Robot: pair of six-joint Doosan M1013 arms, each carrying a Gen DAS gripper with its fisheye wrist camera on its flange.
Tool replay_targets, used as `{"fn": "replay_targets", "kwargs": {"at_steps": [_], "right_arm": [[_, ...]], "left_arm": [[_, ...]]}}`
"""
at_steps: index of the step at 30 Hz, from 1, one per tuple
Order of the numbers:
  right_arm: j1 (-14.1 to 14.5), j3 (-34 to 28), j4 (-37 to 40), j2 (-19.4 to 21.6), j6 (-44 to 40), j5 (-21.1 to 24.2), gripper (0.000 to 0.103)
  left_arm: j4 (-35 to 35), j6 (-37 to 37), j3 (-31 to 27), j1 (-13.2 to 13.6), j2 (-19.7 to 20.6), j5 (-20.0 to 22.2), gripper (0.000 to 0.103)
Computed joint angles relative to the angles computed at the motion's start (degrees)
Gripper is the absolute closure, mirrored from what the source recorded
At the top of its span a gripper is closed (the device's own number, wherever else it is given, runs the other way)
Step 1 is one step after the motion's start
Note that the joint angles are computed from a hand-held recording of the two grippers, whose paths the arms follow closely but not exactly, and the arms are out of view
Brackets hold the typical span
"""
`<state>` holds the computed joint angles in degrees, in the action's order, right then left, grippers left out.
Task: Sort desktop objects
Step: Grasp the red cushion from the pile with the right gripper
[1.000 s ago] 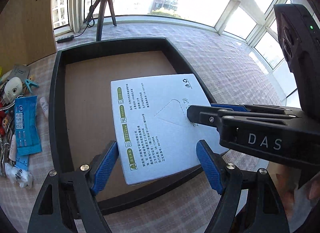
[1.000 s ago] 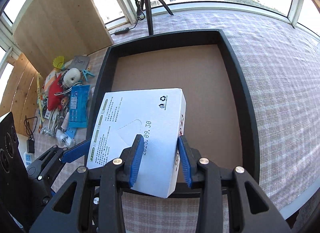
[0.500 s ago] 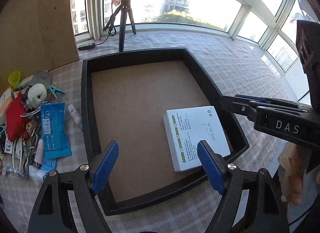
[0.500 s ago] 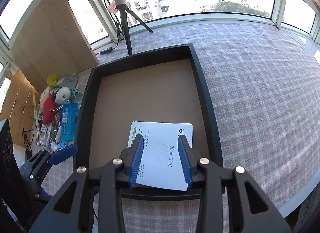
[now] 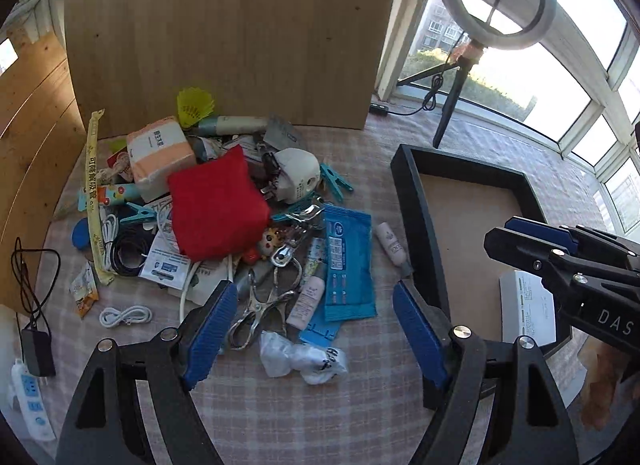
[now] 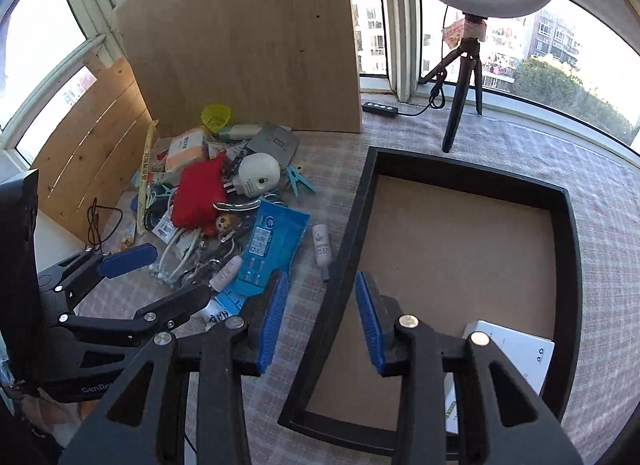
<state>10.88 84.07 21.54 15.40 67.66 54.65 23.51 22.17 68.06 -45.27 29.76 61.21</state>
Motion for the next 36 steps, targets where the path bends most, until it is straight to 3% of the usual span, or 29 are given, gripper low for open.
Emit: {"fn": "replay_targets", "kwargs": {"at_steps": [4, 11, 15, 21, 33, 36], "right_arm": [[3.47, -5.17, 0.88, 4.02, 1.62, 3.59, 0.068], [7.88, -14.79, -0.09, 11.91, 3.91, 10.31, 0.068], [8.78, -20.74, 1.16, 17.16, 5.92, 15.75, 0.07], [9.61, -25.85, 1.21, 22.09, 8.12, 20.42, 0.073], [9.34, -29.09, 1.9, 25.23, 10.76, 23.73, 0.073], [9.49, -30.0, 1.8, 26.03, 10.61, 24.46, 0.066]], "left_arm": [[-1.56, -3.19, 5.13, 3.15, -2.88, -1.99, 0.033], [-8.3, -4.19, 9.34, 7.93, -3.78, -7.9, 0.048], [-12.42, -2.95, 10.48, 9.7, -3.25, -11.26, 0.049], [-15.8, -1.69, 10.57, 11.15, -2.14, -12.82, 0.049], [-18.99, 2.11, 8.91, 12.2, -0.02, -14.24, 0.049], [-18.75, 2.17, 8.6, 12.25, 0.25, -13.88, 0.049]]}}
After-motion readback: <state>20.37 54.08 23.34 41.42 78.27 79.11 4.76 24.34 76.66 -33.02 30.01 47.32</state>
